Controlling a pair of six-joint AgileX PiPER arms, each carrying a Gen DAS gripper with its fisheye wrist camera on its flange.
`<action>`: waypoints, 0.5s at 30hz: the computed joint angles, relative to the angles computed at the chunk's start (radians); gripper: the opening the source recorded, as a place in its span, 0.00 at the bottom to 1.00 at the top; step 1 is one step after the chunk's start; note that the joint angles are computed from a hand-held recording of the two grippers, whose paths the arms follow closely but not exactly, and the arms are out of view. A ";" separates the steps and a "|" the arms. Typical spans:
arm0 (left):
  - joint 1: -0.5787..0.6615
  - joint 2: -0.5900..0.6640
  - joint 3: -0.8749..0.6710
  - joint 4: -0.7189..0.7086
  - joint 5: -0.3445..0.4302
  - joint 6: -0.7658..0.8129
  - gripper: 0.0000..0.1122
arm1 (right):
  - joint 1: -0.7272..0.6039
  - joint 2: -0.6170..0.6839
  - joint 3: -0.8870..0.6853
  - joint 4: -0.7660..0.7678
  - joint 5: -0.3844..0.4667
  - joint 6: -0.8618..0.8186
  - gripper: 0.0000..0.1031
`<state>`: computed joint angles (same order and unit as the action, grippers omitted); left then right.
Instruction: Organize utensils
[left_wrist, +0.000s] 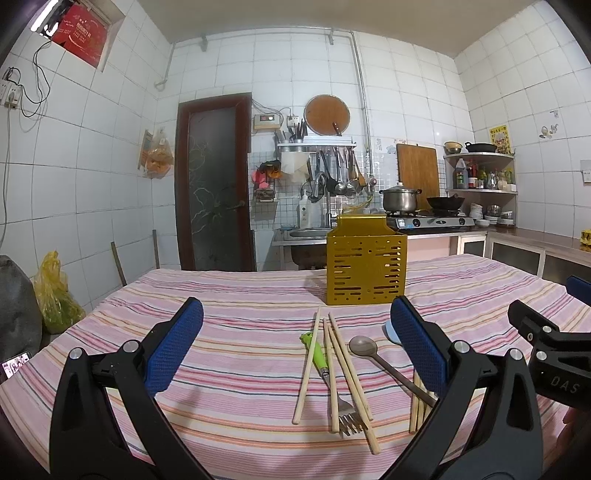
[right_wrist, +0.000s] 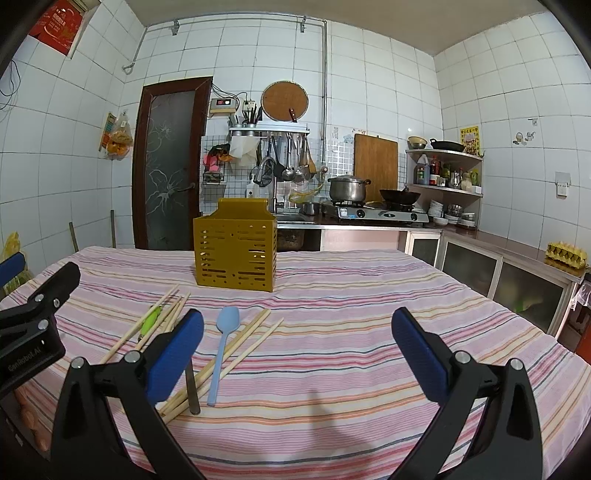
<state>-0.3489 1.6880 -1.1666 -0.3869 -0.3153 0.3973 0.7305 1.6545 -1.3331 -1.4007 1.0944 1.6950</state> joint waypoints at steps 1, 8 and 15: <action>0.000 -0.003 0.005 0.000 -0.001 -0.001 0.87 | 0.000 0.000 0.000 0.000 0.000 0.000 0.96; 0.000 0.000 0.001 0.002 -0.002 -0.001 0.87 | 0.001 0.001 0.001 -0.002 0.001 0.002 0.96; -0.028 -0.005 -0.030 -0.106 0.017 0.105 0.87 | 0.002 0.003 0.000 -0.002 0.003 0.005 0.96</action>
<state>-0.3767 1.6830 -1.1964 -0.4927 -0.2984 0.5024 0.7328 1.6579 -1.3331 -1.4027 1.0970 1.7003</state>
